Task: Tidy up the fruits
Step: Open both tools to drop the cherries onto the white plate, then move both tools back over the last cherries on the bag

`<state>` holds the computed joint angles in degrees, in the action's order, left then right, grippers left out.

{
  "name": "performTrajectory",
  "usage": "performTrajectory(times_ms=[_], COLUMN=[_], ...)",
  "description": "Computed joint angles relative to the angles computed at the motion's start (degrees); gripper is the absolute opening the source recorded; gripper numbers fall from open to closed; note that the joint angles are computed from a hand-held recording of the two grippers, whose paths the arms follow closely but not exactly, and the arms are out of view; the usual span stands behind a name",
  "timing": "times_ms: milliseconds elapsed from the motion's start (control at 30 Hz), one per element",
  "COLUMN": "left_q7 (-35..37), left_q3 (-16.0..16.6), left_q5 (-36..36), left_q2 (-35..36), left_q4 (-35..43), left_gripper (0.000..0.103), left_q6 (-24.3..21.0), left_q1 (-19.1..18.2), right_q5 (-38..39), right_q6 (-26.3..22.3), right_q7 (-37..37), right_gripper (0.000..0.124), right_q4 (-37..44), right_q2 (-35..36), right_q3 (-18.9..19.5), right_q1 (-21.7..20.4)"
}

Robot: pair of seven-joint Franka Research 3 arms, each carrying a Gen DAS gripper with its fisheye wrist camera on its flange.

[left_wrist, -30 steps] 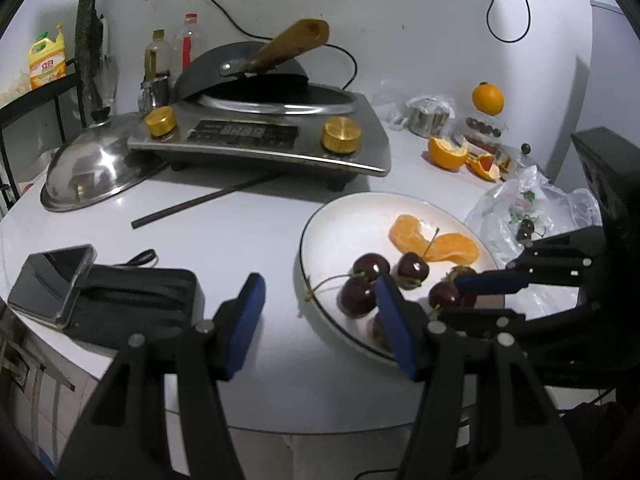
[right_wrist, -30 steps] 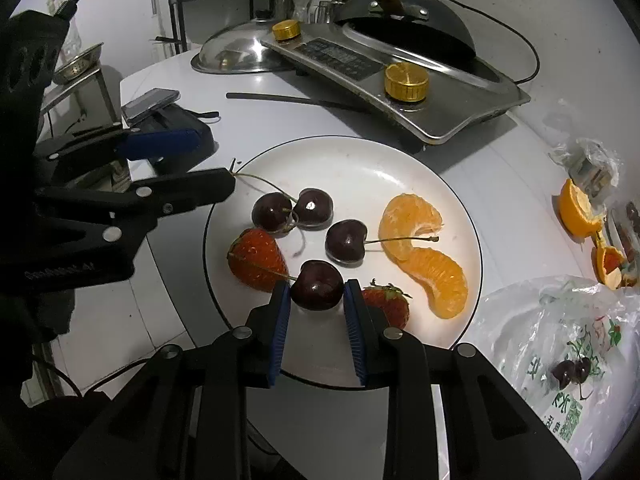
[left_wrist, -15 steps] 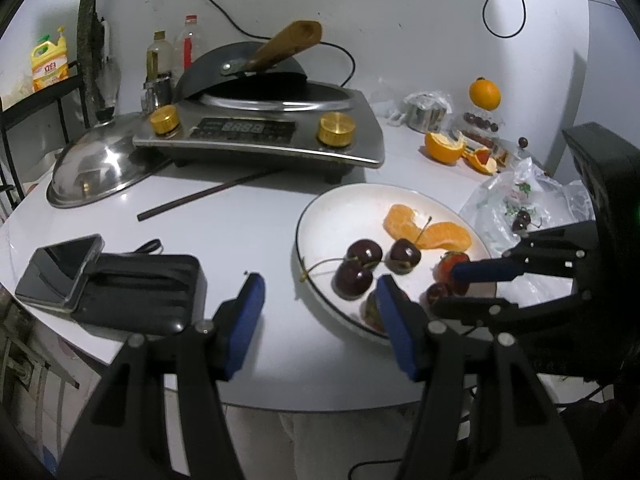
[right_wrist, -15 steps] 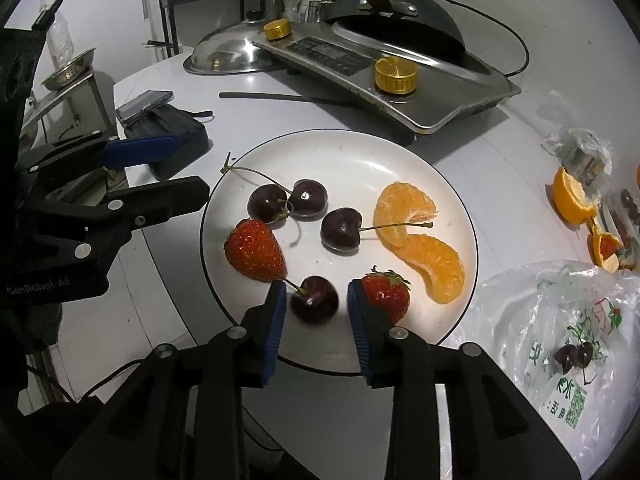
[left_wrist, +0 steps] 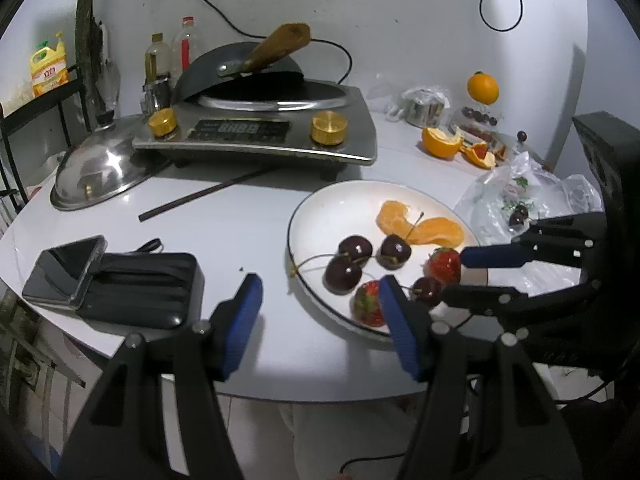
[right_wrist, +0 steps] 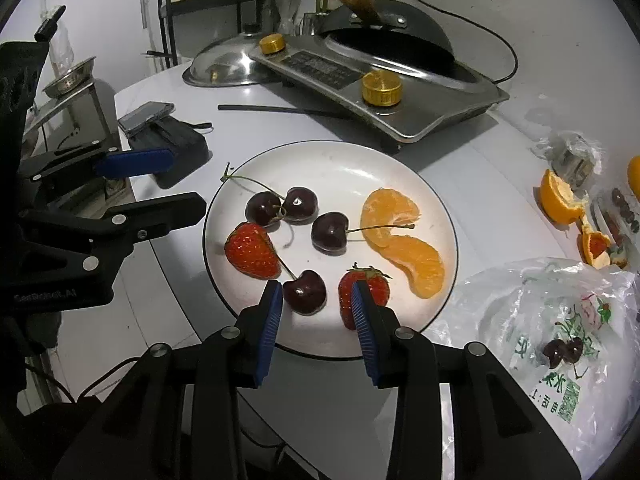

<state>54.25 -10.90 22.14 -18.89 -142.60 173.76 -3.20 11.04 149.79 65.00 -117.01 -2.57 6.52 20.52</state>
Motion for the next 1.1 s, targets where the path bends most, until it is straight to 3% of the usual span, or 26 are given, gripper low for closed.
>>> performTrajectory(times_ms=[433, 500, 567, 1100], left_q7=[-3.61, -4.46, -5.45, -9.80], left_q3=[-2.98, -3.32, -3.76, -5.68], left_q5=[2.62, 3.45, 4.34, 9.75], left_q2=[-0.06, 0.06, 0.25, 4.81], left_q4=[2.91, 3.39, 3.94, 11.18], left_gripper=[0.064, 0.074, 0.076, 0.076], left_q6=[-3.09, -3.30, -3.54, -8.28], left_q1=[0.35, 0.38, 0.39, -3.53], right_q5=[3.69, 4.65, 5.55, 12.59], right_q6=[1.56, 1.88, 2.00, 2.65], right_q7=[-3.75, -4.57, -5.43, -11.98], right_gripper=[0.038, 0.038, 0.038, 0.038], right_q4=[-2.61, -3.17, -3.44, -6.93], right_q2=[-3.90, -4.61, -4.96, -8.97], right_q3=[-1.00, -1.32, -1.58, -4.34], right_q1=[-0.85, -1.09, -1.30, -3.49])
